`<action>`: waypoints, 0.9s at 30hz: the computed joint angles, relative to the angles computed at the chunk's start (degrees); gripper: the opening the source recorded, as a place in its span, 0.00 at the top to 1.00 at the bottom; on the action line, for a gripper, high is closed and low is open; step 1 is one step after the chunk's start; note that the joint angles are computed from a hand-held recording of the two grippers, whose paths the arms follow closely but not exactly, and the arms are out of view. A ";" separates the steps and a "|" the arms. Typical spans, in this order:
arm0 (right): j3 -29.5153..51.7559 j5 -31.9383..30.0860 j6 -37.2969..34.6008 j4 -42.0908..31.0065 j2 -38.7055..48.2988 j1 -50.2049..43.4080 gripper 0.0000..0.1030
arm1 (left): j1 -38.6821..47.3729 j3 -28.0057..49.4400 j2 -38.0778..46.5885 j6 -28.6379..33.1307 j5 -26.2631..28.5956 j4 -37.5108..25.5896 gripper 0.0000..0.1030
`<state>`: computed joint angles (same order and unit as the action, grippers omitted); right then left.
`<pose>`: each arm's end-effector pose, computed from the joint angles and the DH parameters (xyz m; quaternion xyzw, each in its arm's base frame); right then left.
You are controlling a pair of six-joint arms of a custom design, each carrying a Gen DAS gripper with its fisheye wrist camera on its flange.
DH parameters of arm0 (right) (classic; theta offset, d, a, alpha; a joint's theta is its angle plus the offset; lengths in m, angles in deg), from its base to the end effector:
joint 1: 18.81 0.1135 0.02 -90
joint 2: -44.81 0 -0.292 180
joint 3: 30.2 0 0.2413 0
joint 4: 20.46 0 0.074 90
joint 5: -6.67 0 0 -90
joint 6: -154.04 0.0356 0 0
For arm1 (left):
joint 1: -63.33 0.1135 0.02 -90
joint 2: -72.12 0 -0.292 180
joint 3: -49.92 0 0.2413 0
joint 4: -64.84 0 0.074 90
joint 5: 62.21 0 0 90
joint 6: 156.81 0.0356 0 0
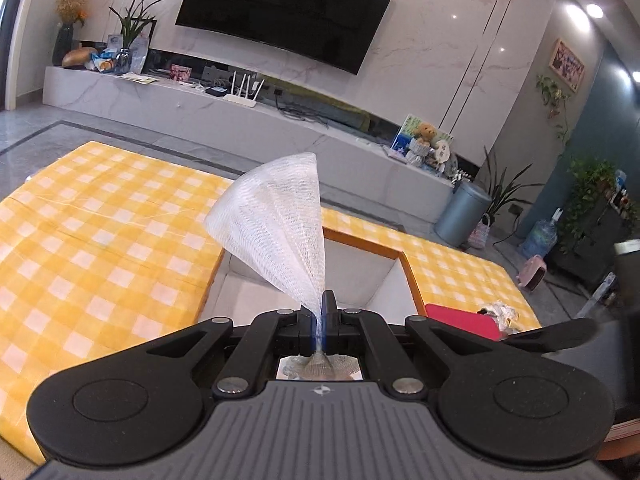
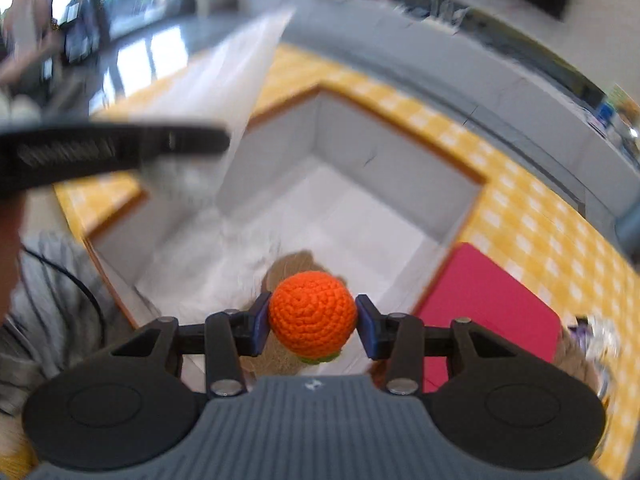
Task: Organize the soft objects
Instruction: 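Carry the orange ball and mesh bag over the open white box with both grippers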
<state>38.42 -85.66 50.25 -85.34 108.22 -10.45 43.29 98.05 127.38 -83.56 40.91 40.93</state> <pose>0.1828 0.0283 0.3020 -0.1906 0.9460 0.0072 0.2622 0.1721 -0.0714 0.2675 0.0810 0.8629 -0.2487 0.4325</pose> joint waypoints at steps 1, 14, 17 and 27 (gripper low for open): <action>0.34 1.50 -0.21 0.64 2.21 1.11 0.58 | 1.74 -0.78 -0.02 0.16 2.50 1.33 0.98; 3.24 -4.62 8.00 9.18 15.32 0.90 0.57 | 8.38 -3.57 0.31 -0.50 8.77 5.58 0.98; 2.45 -4.81 9.51 10.09 15.88 3.51 0.57 | 10.39 -3.58 0.01 -0.81 9.92 5.34 0.98; -1.91 -14.00 11.25 7.88 12.62 8.19 0.57 | 15.17 -2.99 1.26 -0.54 13.40 4.38 0.98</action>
<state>36.51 -99.66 61.50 -77.46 120.84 -2.26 58.46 95.06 128.64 -84.10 54.32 45.31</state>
